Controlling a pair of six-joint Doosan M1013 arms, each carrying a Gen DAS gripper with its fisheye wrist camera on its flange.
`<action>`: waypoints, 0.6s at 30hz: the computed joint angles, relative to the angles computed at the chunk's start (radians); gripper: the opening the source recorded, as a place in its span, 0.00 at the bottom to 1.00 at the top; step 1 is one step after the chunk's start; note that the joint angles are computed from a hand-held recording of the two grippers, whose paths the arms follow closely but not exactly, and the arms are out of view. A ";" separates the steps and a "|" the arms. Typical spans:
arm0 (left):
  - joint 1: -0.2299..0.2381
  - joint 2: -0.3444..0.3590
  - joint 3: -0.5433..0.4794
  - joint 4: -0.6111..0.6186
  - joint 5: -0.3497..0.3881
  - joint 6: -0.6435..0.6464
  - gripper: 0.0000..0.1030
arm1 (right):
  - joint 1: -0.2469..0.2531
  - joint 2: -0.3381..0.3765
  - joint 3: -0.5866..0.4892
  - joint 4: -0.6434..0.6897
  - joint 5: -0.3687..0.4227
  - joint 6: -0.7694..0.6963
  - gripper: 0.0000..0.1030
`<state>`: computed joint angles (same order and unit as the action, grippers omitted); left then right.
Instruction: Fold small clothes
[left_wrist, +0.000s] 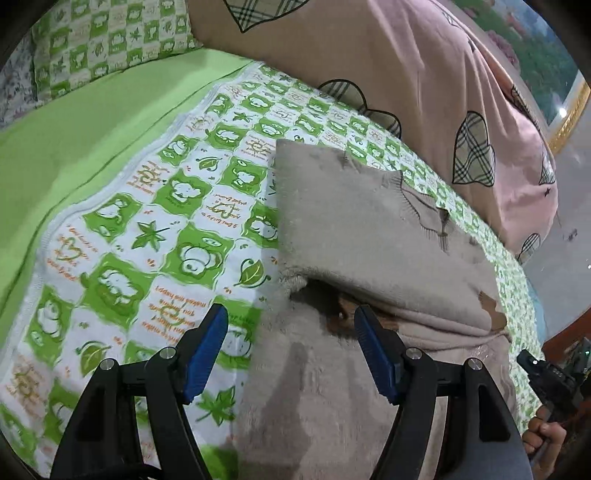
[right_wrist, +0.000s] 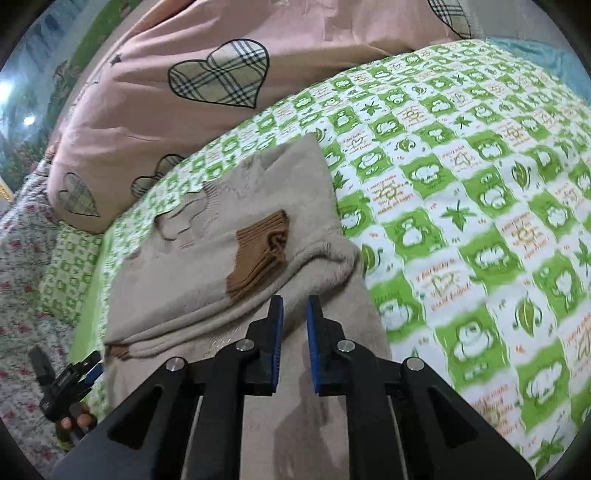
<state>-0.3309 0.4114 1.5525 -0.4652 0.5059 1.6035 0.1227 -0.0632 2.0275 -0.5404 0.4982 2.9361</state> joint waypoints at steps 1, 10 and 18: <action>0.000 -0.006 0.005 -0.003 0.008 0.010 0.69 | 0.001 -0.006 0.002 0.026 0.000 -0.026 0.15; -0.011 -0.120 0.158 0.075 0.025 0.013 0.69 | 0.072 -0.098 0.065 -0.008 0.034 -0.068 0.43; -0.039 -0.208 0.289 0.039 0.109 0.068 0.70 | 0.110 -0.179 0.132 0.057 0.055 -0.110 0.43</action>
<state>-0.3701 0.2035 1.8416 -0.4259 0.6152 1.6718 0.2328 -0.2425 2.1591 -0.4836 0.5530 2.8258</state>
